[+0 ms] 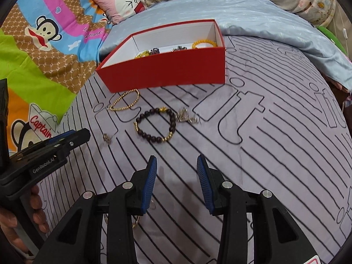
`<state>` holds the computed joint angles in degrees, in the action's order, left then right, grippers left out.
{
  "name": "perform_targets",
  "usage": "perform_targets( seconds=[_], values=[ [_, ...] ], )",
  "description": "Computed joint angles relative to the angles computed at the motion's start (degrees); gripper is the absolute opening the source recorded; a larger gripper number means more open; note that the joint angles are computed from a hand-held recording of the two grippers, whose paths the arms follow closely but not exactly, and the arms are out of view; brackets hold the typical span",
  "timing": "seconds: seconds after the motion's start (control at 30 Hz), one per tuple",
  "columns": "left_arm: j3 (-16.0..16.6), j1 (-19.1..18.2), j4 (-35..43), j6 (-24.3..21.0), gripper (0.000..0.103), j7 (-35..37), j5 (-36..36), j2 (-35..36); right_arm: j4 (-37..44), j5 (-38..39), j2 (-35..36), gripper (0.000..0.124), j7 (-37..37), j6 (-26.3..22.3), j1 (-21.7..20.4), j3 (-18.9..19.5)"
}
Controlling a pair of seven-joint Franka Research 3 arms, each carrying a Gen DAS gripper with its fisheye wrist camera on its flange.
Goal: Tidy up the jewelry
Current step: 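Withdraw both tools from the box toward the remaining jewelry, then grasp the small dark charm with the left tool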
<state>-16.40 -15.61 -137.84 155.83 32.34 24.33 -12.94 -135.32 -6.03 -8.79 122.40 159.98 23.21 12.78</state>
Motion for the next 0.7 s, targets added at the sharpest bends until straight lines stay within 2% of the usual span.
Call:
perform_targets(
  seconds=[0.13,0.27,0.6,0.7],
  values=[
    [-0.15,-0.53,-0.12,0.48,0.037,0.12,-0.5,0.91,-0.79,0.96,-0.42,0.038,-0.37,0.03,0.37,-0.02],
    [-0.48,-0.62,0.46,1.37,0.05,-0.35,0.34,2.05,-1.39,1.13,-0.88,0.038,-0.2,0.23,0.25,0.12],
    [-0.44,-0.18,3.05,2.39,0.049,-3.26,5.1,6.23,-1.43,2.25,-0.99,0.038,-0.6,0.24,0.01,-0.02],
    [-0.12,-0.37,3.21,2.42,0.042,-3.41,5.48,6.68,-1.26,2.57,-0.83,0.038,-0.98,0.18,0.02,-0.12]
  ],
)
